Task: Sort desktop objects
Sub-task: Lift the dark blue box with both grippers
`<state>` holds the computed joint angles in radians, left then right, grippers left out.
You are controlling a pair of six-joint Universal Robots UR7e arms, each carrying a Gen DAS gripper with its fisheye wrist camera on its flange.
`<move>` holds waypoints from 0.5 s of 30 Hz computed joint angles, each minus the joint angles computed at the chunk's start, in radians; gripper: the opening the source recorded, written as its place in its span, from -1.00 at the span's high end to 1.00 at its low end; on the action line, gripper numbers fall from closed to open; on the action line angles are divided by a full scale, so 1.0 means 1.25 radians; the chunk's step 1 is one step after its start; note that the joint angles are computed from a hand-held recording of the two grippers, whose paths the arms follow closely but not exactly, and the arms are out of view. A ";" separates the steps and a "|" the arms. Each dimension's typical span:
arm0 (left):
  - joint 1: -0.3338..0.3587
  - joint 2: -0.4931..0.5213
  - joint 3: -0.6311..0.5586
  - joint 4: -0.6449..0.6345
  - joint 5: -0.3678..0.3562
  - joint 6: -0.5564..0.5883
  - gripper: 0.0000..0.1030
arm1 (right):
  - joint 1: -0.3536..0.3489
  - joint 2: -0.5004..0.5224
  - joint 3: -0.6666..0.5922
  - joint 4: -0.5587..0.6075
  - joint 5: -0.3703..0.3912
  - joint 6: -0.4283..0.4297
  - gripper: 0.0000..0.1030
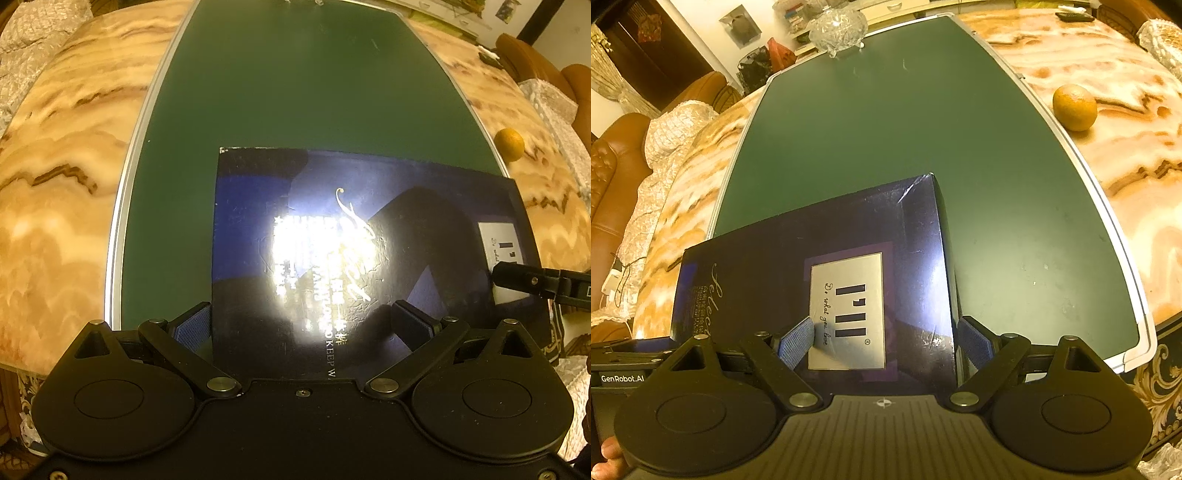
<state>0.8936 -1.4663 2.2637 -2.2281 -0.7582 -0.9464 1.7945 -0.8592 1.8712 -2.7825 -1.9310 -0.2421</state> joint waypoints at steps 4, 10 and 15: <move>0.011 -0.001 0.004 -0.016 -0.006 0.007 -0.98 | 0.007 0.011 -0.006 -0.008 -0.010 -0.009 -0.73; 0.026 0.002 0.006 -0.041 -0.016 0.019 -0.98 | 0.010 0.023 -0.017 -0.012 -0.014 -0.013 -0.73; 0.028 0.013 0.001 -0.049 -0.016 0.032 -0.98 | 0.011 0.029 -0.019 -0.026 -0.026 -0.032 -0.70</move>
